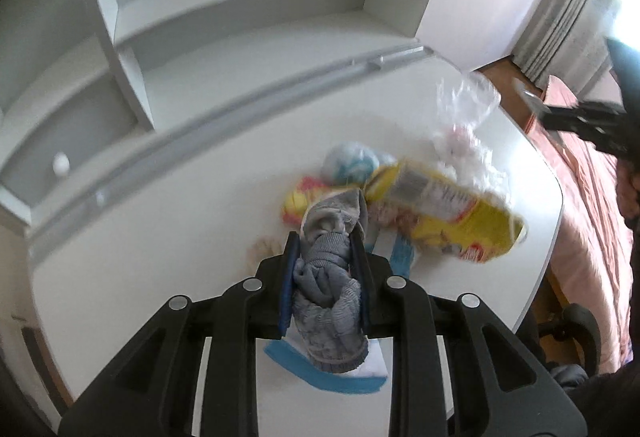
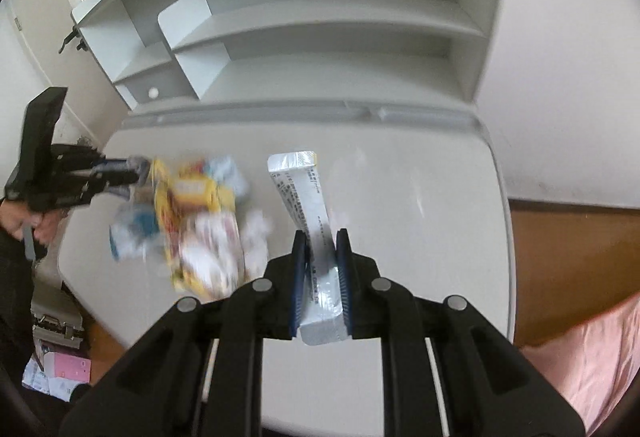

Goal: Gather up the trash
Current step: 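Grasp the grey sock with the left gripper while the right grasps the white tube, then carry the grey sock and white tube with both grippers over the bin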

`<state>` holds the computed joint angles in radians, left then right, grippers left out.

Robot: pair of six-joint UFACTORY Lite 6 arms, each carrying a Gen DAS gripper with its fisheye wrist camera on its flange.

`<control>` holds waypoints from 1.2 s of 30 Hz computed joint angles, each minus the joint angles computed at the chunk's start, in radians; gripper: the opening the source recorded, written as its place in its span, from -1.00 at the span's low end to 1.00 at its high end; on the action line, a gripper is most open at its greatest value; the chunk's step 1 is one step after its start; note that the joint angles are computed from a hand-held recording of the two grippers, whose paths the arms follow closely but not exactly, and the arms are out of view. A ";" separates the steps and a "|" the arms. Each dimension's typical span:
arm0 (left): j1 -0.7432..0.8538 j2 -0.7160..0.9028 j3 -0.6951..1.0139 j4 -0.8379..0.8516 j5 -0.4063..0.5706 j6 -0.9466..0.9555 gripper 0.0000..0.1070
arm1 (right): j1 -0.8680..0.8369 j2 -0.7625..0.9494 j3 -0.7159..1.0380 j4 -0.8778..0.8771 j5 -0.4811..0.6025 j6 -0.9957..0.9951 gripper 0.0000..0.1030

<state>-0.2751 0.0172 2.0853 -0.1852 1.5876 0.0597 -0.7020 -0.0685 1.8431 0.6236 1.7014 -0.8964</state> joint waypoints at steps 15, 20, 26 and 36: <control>0.761 -0.396 -0.563 -0.243 -0.011 0.467 -0.56 | -0.242 -0.271 -0.386 0.069 0.064 -0.201 -0.69; 0.974 -0.491 -0.745 -0.283 -0.026 0.669 -0.52 | -0.124 -0.335 -0.446 0.056 0.015 -0.120 -0.69; 1.142 -0.545 -0.743 -0.325 0.020 0.817 0.21 | -0.067 -0.379 -0.492 0.047 -0.003 -0.078 -0.69; 1.289 -0.580 -0.737 -0.353 0.130 0.937 -0.65 | -0.143 -0.394 -0.509 0.052 0.031 -0.128 -0.69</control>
<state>1.0142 -0.5625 1.3487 -0.5381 1.7172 0.9965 -0.8449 -0.4625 1.3346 0.6758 1.7324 -1.0245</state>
